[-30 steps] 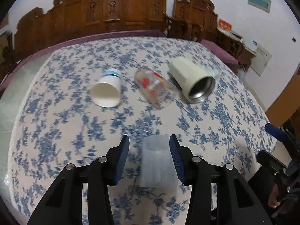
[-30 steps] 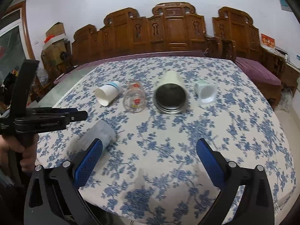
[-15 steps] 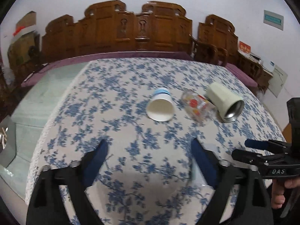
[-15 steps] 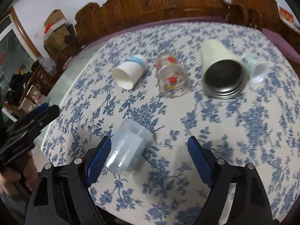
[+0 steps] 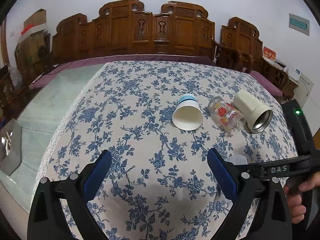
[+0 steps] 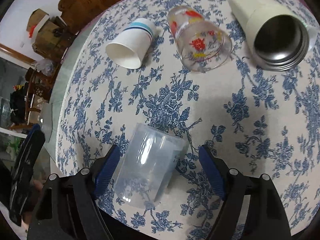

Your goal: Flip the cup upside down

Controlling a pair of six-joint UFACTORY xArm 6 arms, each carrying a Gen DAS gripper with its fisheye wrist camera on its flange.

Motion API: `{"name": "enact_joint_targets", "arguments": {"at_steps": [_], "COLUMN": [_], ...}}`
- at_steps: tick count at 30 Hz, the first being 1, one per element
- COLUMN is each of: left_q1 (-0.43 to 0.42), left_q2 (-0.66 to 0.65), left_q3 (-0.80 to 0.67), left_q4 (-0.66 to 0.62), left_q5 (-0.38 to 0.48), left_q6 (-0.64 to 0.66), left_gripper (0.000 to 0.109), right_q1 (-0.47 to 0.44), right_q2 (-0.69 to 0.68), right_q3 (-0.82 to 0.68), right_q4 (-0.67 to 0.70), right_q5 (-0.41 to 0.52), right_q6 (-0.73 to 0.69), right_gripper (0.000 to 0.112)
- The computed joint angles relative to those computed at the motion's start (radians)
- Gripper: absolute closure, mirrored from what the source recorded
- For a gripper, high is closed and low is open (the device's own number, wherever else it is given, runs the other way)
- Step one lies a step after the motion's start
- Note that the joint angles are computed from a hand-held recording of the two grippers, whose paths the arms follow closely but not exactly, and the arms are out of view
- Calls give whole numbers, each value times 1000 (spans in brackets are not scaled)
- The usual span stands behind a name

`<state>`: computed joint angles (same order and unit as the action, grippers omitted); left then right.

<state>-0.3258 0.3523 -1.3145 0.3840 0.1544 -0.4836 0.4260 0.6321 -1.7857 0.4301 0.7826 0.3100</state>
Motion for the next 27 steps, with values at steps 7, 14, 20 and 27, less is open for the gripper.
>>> {"name": "enact_joint_targets", "arguments": {"at_steps": [7,14,20,27], "left_q1": [-4,-8,-12,-20], "left_q2": [-1,-1,-3,1], "left_q3": [3,1,3,-3], "left_q4": [-4,-20,-25,-30], "left_q5": [-6,-7,-3,1], "left_q6": [5,25,32,44], "left_gripper": [16,16,16,16], "right_q1": [-18,-37,-24,-17], "right_q2": [75,68,-28,-126], "right_q3": [-103,-83,50,193], "right_q4": [52,111,70,-350], "right_q5": [57,46,-107,-313], "right_q6": [4,-33,-101,23], "right_gripper": [39,50,50,50]}}
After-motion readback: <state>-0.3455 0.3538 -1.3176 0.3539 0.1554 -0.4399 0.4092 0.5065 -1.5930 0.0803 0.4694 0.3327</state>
